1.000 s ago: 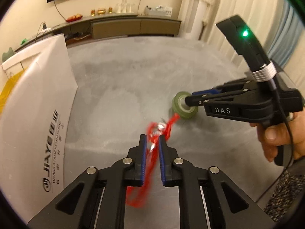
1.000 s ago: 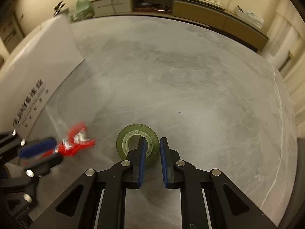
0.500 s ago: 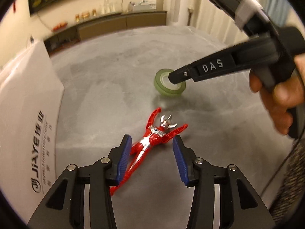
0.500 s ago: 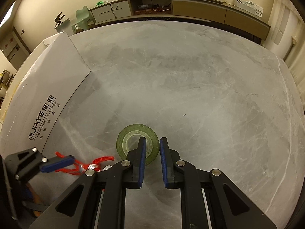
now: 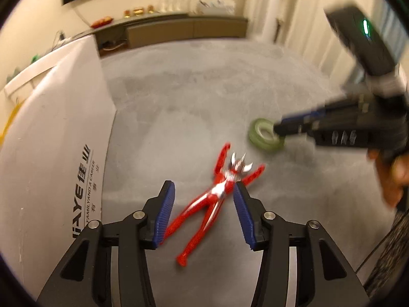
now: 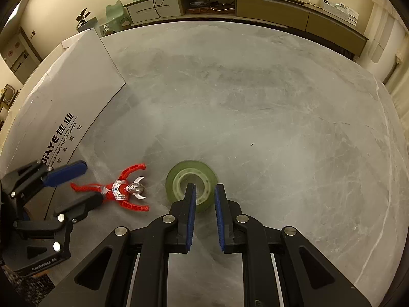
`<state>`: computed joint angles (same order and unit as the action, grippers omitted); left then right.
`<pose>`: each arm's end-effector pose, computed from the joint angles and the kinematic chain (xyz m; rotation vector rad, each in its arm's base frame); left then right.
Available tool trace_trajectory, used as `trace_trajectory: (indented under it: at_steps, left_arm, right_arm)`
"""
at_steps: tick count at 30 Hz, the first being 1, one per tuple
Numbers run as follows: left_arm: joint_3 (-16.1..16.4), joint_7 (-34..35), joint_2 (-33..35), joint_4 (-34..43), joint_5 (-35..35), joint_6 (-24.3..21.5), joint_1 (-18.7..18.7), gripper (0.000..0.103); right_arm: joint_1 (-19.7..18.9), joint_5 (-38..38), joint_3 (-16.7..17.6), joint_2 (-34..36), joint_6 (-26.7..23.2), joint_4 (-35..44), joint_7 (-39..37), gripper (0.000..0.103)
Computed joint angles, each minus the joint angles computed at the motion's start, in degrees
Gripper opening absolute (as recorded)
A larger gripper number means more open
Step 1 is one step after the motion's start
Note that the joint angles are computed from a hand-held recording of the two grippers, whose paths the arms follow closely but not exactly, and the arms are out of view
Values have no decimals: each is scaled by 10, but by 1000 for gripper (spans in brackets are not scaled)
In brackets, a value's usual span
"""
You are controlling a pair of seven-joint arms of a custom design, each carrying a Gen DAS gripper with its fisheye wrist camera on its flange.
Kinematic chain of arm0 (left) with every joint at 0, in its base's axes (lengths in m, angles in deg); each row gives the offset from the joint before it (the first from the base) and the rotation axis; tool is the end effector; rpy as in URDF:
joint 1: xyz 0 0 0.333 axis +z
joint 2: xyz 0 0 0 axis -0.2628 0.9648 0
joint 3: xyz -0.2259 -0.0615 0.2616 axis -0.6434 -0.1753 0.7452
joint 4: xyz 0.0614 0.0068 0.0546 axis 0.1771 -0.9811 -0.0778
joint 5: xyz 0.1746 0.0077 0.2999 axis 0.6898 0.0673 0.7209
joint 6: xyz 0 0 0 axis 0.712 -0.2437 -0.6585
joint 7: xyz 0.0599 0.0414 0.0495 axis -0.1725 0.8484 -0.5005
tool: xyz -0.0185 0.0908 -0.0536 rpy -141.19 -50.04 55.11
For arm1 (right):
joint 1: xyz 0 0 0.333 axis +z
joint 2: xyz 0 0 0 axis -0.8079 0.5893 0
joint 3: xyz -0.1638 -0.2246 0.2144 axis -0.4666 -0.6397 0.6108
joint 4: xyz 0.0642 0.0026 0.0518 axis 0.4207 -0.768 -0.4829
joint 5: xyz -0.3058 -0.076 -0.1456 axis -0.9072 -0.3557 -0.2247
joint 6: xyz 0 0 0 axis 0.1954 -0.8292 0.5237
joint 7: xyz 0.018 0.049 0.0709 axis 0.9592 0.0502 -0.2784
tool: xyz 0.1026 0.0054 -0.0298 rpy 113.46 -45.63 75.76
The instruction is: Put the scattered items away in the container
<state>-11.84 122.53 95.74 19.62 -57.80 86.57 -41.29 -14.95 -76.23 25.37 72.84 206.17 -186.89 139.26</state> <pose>0.6360 -0.4805 0.3544 -0.9939 2.6613 -0.8570 0.4972 0.2778 0.3285 -1.9723 1.9232 -0.3251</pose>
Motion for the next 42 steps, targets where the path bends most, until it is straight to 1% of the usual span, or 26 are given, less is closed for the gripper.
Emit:
trace_trajectory:
  at_steps: [2, 4, 6, 8, 10, 12, 15, 17, 18, 19, 20, 21, 22, 23, 24, 25, 27, 29, 32, 38, 42]
  left_arm:
    - [-4, -6, 0, -4, -8, -15, 3, 50]
    - [-38, 12, 2, 7, -43, -64, 27, 50]
    - [-55, 35, -11, -15, -63, -50, 39, 50]
    - [-38, 41, -26, -41, -52, -9, 30, 50]
    - [-40, 50, -19, -30, -52, -19, 29, 51]
    - [-41, 53, -11, -19, -58, -39, 27, 51]
    - [-16, 50, -13, -37, -33, -1, 6, 50]
    - [0, 43, -12, -43, -11, 28, -7, 25]
    - [-2, 37, -9, -38, -10, 25, -5, 25]
    - [-3, 32, -7, -31, -11, 21, -4, 25]
    - [-3, 27, -4, -25, -11, 19, -3, 25]
    - [-10, 21, -1, -14, -13, 10, 4, 25]
    - [-7, 18, 21, 16, -18, 17, -4, 24]
    - [-12, 16, 24, 27, -22, 11, 1, 24]
    - [-18, 16, 21, 25, -28, 16, 7, 24]
    - [-23, 17, 16, 20, -32, 25, 12, 24]
    - [-33, 20, 7, 9, -40, 42, 22, 24]
    - [-36, 20, 4, 7, -44, 42, 26, 24]
    - [-37, 21, -3, -1, -47, 40, 31, 24]
    - [-59, 36, -34, -52, -58, 67, 55, 24]
    - [-71, 42, -55, -85, -67, 84, 74, 24]
  right_arm:
    - [-2, 2, 2, 3, -2, 3, -2, 16]
    - [-6, 6, 8, 6, -5, 7, -8, 16]
    - [-9, 10, 12, 9, -7, 10, -13, 16]
    - [-8, 11, 11, 10, -9, 11, -16, 17]
    - [-6, 10, 9, 11, -10, 13, -17, 17]
    - [0, 6, 3, 14, -11, 16, -14, 19]
    - [16, -10, -13, 18, -14, 21, -3, 21]
    - [29, -26, -25, 20, -20, 25, 7, 21]
    - [29, -30, -25, 20, -21, 25, 11, 19]
    - [29, -33, -25, 19, -22, 25, 15, 13]
    - [31, -39, -27, 17, -21, 24, 20, 11]
    - [36, -47, -32, 13, -15, 20, 29, 11]
    - [41, -55, -37, 9, -10, 15, 38, 11]
    - [45, -64, -42, 4, -5, 11, 45, 11]
    - [47, -70, -46, -1, 1, 6, 53, 11]
    - [48, -76, -49, -5, 5, 3, 59, 11]
    - [39, -75, -43, -10, 16, -3, 62, 11]
    - [22, -61, -26, -9, 22, -3, 52, 11]
    - [10, -38, -10, -3, 25, 2, 33, 11]
    - [13, -8, -6, 2, 24, 14, 4, 11]
    - [6, 10, 4, 7, 11, 20, -18, 11]
